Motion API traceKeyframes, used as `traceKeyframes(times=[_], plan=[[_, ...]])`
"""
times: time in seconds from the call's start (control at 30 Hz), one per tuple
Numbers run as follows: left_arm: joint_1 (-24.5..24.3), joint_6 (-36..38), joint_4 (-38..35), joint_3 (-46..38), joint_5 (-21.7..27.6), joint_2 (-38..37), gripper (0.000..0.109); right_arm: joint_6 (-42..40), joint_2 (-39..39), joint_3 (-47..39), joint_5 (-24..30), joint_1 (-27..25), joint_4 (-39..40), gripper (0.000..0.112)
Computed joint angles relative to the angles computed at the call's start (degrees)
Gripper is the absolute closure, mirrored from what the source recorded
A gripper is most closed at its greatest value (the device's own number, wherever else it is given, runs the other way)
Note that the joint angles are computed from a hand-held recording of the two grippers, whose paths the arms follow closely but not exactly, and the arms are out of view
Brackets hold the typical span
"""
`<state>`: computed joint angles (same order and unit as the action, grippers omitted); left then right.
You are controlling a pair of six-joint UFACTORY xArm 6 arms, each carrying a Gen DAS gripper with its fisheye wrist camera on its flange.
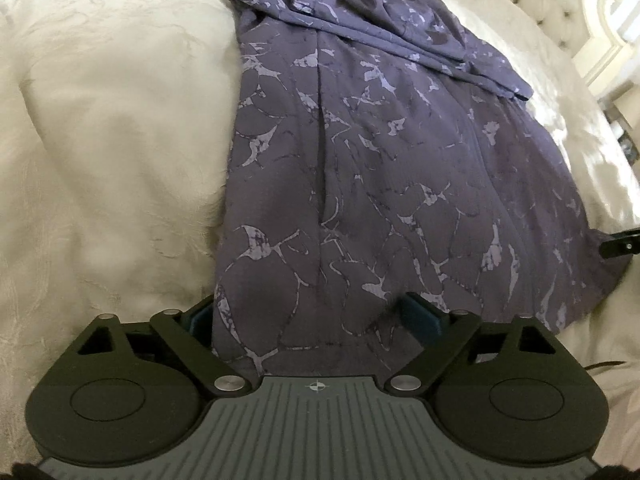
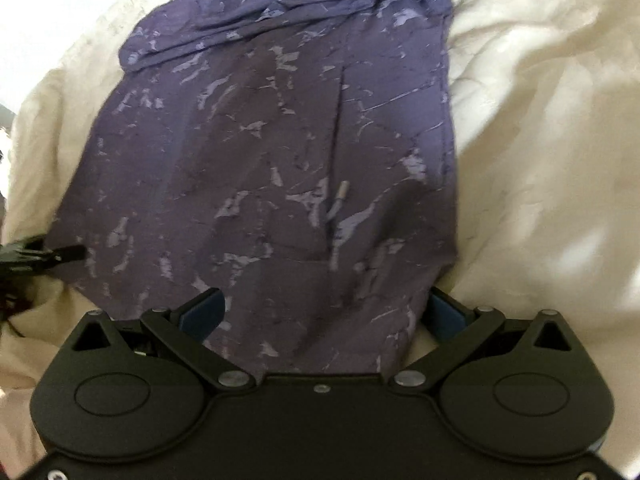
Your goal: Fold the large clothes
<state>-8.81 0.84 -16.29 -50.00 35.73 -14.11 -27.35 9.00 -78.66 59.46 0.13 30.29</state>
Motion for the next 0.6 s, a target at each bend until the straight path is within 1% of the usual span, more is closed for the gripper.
traceKeyframes(times=[0.13, 0.2, 0.23, 0.27, 0.3, 0.37, 0.4, 0.43, 0.47, 0.5, 0.53, 0.6], plan=[[-0.1, -0.2, -0.2, 0.3, -0.6, -0.1, 0.02, -0.4, 0.1, 0.0, 0.5, -0.6, 2.3, 0.009], [-0.1, -0.6, 0.0, 0.6, -1.1, -0.3, 0.026, -0.9, -0.1, 0.0, 0.7, -1.0, 3.4, 0.009], [-0.1, -1.1, 0.3, 0.9, -1.4, -0.6, 0.032, -1.1, -0.2, 0.1, 0.5, -1.3, 4.1, 0.011], [-0.1, -1.6, 0.6, 1.3, -2.0, -1.0, 0.04, -1.3, -0.6, 0.6, 0.2, -1.6, 4.6, 0.017], [-0.1, -2.0, 0.7, 1.8, -2.7, -1.3, 0.052, -1.0, -1.0, 1.1, -0.5, -1.7, 4.6, 0.022], [0.0, -2.2, 0.1, 2.5, -3.8, -1.9, 0.063, -0.3, -2.3, 2.5, -2.1, -2.1, 3.9, 0.05], [0.1, -2.5, 0.1, 2.8, -4.3, -2.1, 0.071, 0.3, -2.8, 3.0, -2.5, -2.3, 3.2, 0.057], [0.1, -2.4, -0.2, 3.1, -4.8, -2.3, 0.075, 0.9, -3.4, 3.7, -3.0, -2.4, 2.4, 0.07], [0.0, -2.0, -0.7, 3.4, -5.6, -2.5, 0.082, 1.1, -4.0, 4.5, -3.5, -2.5, 1.7, 0.087], [-0.3, -1.9, -0.5, 4.0, -6.7, -3.0, 0.086, 0.6, -4.8, 5.5, -3.7, -2.7, 1.7, 0.095], [-0.5, -2.1, 0.0, 4.4, -7.4, -3.4, 0.087, -0.2, -5.8, 6.7, -4.2, -3.0, 2.9, 0.097], [-0.9, -2.5, 1.0, 5.2, -9.0, -4.1, 0.09, -2.6, -7.5, 8.8, -5.4, -3.9, 7.4, 0.098]])
